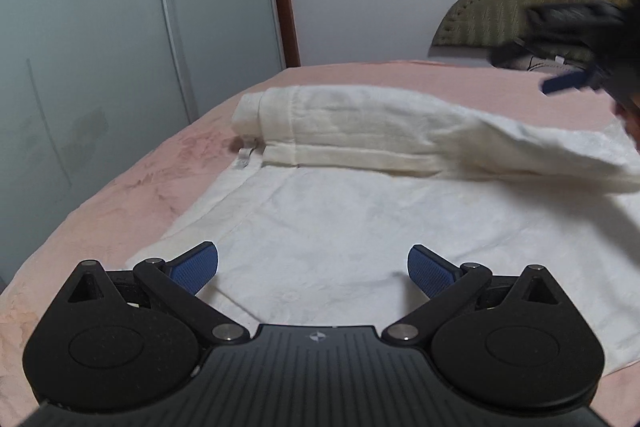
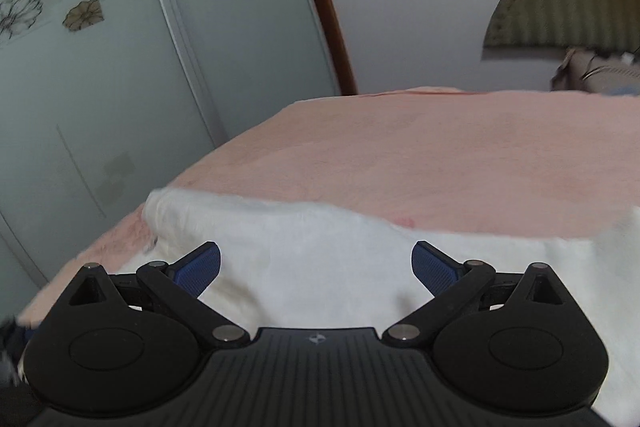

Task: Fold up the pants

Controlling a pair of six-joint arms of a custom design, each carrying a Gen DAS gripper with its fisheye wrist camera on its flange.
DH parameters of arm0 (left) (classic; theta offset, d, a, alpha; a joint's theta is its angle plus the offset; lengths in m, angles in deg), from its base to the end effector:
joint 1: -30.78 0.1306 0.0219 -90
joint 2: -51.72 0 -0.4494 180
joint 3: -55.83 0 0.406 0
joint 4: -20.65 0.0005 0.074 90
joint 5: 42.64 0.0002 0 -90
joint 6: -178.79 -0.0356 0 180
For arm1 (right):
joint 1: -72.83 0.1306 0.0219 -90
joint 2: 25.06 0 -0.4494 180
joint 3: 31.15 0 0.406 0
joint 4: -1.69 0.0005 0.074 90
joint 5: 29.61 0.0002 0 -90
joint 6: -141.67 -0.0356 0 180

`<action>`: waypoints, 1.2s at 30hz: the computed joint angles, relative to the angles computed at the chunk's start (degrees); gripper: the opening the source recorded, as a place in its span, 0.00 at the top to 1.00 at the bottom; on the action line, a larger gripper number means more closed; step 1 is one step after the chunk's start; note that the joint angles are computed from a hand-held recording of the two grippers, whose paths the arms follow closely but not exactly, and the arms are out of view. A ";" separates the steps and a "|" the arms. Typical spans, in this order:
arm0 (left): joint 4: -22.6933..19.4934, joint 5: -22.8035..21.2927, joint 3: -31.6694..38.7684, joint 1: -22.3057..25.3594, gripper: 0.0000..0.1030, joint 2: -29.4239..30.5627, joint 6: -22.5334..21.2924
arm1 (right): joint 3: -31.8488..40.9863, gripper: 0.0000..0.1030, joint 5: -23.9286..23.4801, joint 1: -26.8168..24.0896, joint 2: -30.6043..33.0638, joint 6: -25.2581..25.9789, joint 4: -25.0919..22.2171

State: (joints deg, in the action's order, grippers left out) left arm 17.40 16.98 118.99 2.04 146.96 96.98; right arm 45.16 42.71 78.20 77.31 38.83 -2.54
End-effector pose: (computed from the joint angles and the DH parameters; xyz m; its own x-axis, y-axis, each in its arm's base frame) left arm 0.4400 -0.2213 0.3018 -0.5094 0.1392 -0.8492 -0.0197 0.9847 0.1733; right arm 0.5725 0.0642 0.3366 -0.5674 0.1593 -0.8079 -0.2299 0.9114 0.3412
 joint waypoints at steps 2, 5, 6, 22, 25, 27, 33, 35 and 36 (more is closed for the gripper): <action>-1.03 0.77 0.14 0.35 0.00 0.62 0.70 | 6.53 0.04 1.20 0.31 4.83 1.90 -4.27; -2.92 2.83 0.82 1.05 0.00 1.09 1.84 | 15.98 0.13 6.01 1.74 11.55 8.52 -12.34; -3.43 3.52 0.95 1.23 0.00 1.20 2.29 | 18.28 0.14 7.40 2.26 13.33 10.55 -14.06; -0.88 7.11 -1.05 3.98 0.00 -1.41 8.45 | 14.95 0.88 12.71 8.07 12.02 31.32 -8.93; 0.38 5.85 -2.04 5.78 0.00 -3.50 10.46 | 4.33 0.88 18.75 11.33 4.52 40.10 4.82; 0.51 6.33 -2.54 7.40 0.00 -4.96 12.35 | -2.22 0.88 19.87 13.07 -0.20 45.71 11.60; 4.07 16.35 -6.71 13.61 0.00 -10.05 26.16 | -17.45 0.88 22.76 19.90 -10.17 57.88 16.03; 4.76 20.20 -7.60 15.24 0.00 -10.73 30.82 | -20.26 0.88 23.91 21.68 -9.82 59.13 15.84; 3.98 22.19 -7.40 15.86 0.01 -10.73 32.33 | -21.31 0.88 24.21 22.16 -9.41 58.59 16.05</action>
